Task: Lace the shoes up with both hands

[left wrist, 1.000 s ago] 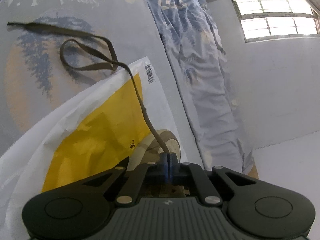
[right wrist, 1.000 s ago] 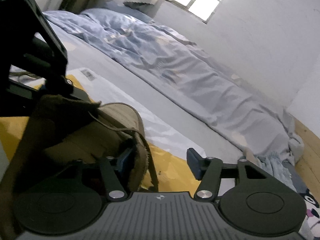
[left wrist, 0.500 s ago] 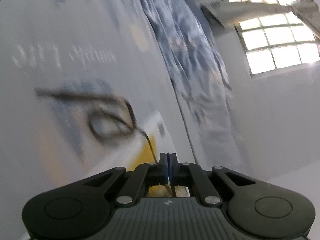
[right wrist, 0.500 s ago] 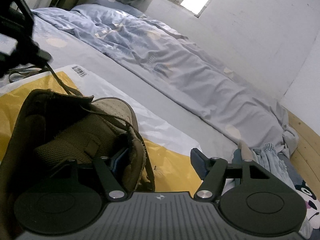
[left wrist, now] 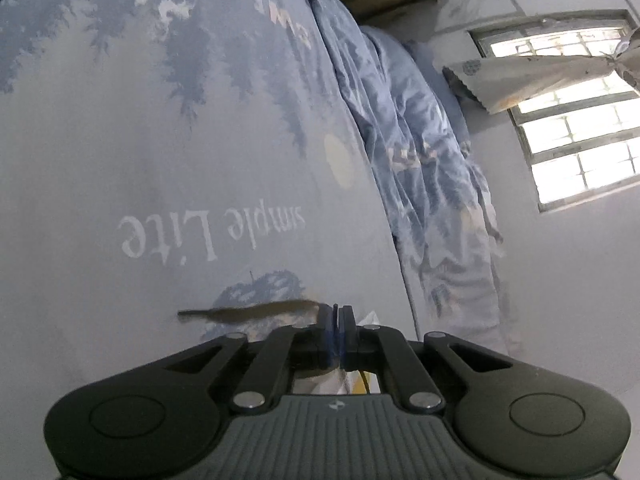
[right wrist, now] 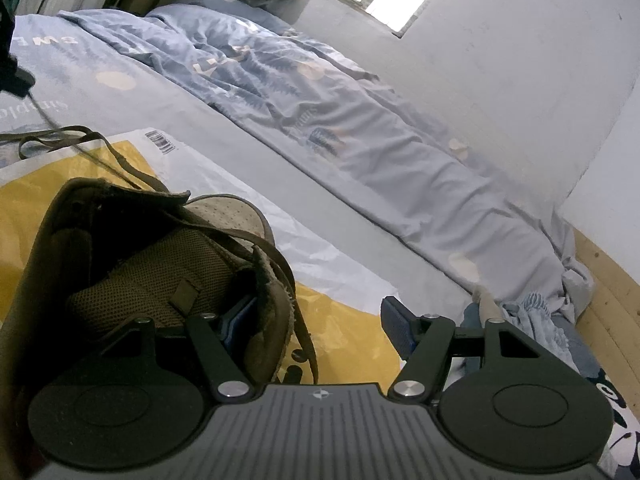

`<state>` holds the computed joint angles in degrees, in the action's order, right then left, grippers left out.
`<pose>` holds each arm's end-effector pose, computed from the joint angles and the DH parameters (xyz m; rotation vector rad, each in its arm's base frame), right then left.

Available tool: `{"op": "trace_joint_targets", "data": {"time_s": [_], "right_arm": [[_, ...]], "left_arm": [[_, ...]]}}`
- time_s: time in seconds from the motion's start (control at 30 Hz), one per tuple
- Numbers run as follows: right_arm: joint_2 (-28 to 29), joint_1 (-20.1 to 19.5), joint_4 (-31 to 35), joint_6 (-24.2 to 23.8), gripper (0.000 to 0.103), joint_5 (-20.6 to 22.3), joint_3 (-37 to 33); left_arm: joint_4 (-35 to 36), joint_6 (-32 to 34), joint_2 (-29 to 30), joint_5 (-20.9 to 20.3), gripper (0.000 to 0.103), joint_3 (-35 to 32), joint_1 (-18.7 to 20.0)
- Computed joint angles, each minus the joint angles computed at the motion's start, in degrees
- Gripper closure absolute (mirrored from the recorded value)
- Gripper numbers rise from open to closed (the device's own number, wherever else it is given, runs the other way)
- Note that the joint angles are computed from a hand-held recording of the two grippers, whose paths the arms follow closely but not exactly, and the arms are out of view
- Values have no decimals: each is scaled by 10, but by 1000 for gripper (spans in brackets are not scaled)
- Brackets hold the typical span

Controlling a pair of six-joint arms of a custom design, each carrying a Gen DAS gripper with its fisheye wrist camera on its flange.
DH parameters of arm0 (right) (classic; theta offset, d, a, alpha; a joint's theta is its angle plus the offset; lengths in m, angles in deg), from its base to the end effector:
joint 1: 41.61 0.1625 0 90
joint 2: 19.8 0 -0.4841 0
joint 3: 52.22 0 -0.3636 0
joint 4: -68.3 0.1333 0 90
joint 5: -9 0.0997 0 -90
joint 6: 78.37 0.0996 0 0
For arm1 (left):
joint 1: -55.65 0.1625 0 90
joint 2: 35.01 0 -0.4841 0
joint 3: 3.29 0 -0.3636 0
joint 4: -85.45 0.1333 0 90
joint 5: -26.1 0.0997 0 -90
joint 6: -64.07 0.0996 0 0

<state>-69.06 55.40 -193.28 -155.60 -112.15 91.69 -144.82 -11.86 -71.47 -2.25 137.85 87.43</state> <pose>0.1290 -0.3791 0.2447 0.9171 -1.6122 0.8866 -0.2286 -0.4015 0.1180 0.8537 -2.3845 1.6781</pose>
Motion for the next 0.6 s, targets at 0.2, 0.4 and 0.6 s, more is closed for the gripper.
{"op": "trace_joint_targets", "data": {"time_s": [0.2,0.4,0.6], "right_arm": [[-1,-2,-2,1,35,4,4],[-3,-3,2,3,35,7,5],[-5,-4,6,7,35,9,5]], "left_arm": [[-5,2,0,23,74,3,-16],[-140,121,26,-58,53,-20,-19],[-115,106,37,-187,48,-47,-6]]}}
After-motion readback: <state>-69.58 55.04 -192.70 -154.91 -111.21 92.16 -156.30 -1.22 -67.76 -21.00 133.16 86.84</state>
